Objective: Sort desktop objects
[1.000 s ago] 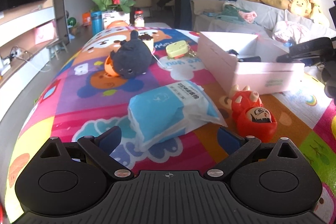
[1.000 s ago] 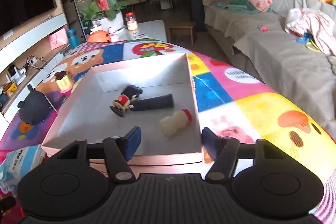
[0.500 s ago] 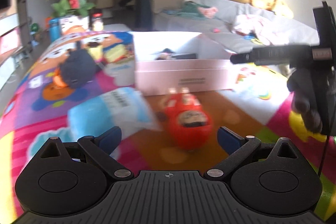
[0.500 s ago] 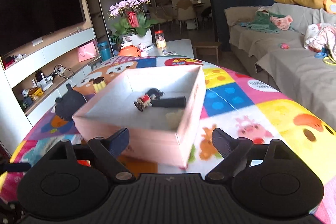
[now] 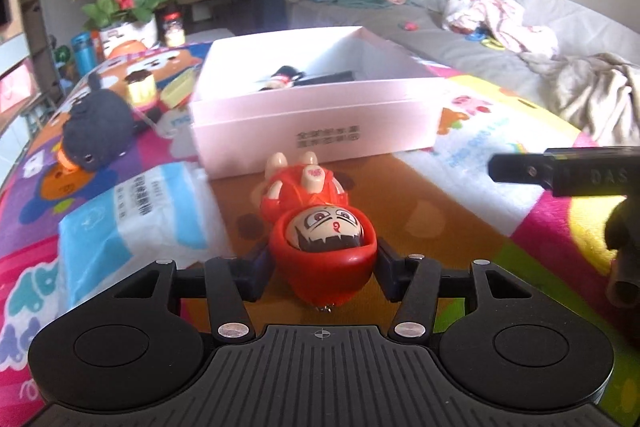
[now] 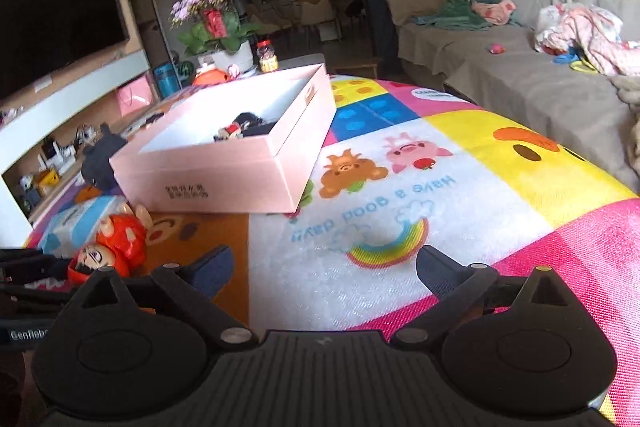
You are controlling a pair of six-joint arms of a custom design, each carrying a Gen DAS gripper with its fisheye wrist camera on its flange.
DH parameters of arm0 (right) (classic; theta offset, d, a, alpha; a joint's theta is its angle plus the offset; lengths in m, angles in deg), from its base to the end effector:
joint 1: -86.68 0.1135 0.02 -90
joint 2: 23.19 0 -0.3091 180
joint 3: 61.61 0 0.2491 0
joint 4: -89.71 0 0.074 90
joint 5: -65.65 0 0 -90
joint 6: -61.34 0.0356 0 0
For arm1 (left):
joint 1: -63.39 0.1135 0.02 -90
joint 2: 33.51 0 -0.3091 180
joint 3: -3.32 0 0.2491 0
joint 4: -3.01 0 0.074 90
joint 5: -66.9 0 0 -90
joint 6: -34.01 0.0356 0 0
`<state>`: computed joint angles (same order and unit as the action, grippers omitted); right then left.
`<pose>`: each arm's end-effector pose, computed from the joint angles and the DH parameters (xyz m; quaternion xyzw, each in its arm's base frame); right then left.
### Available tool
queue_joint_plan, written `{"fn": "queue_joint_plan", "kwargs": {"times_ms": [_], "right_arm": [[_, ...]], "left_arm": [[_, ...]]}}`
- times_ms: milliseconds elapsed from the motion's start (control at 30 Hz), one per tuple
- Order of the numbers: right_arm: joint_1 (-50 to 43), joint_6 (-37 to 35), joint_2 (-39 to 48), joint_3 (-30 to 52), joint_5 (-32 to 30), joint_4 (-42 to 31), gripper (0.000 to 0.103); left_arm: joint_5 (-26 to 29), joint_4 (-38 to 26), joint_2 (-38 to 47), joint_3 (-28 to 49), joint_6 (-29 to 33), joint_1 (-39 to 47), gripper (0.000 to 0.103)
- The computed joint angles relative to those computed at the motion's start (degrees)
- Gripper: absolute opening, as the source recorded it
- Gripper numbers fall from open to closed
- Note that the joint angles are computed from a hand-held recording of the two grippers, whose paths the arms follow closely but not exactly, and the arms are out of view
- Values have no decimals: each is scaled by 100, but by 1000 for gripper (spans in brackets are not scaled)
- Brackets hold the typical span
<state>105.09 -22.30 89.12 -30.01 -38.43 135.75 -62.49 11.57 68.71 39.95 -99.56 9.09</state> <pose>0.2504 0.0925 0.0919 -0.1489 0.8682 0.2049 0.4268 0.1605 -0.1847 0.1036 -0.0108 0.9078 0.0109 0.4192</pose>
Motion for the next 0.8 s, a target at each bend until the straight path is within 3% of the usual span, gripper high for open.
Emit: {"fn": "queue_joint_plan", "kwargs": {"times_ms": [133, 233, 333, 500, 567, 667, 733, 800], "right_arm": [[-99, 164, 65, 48, -77, -23, 101], [-105, 196, 85, 54, -55, -7, 103], [-81, 199, 96, 42, -5, 18, 103], [-20, 172, 80, 96, 77, -116, 103], [30, 131, 68, 86, 127, -129, 103], [41, 199, -28, 136, -175, -478, 103], [117, 220, -82, 114, -389, -638, 103], [336, 63, -136, 41, -312, -670, 103]], "left_arm": [[194, 612, 99, -31, 478, -151, 57], [306, 628, 181, 88, 548, -176, 60], [232, 576, -16, -3, 626, -278, 73], [-433, 459, -975, -537, 1057, -553, 96], [-874, 163, -1345, -683, 1136, -540, 96], [-1033, -214, -1747, -859, 1172, 88, 96], [-677, 181, -1831, -1100, 1472, 873, 96], [18, 664, -1765, -1307, 1800, 1820, 96]]}}
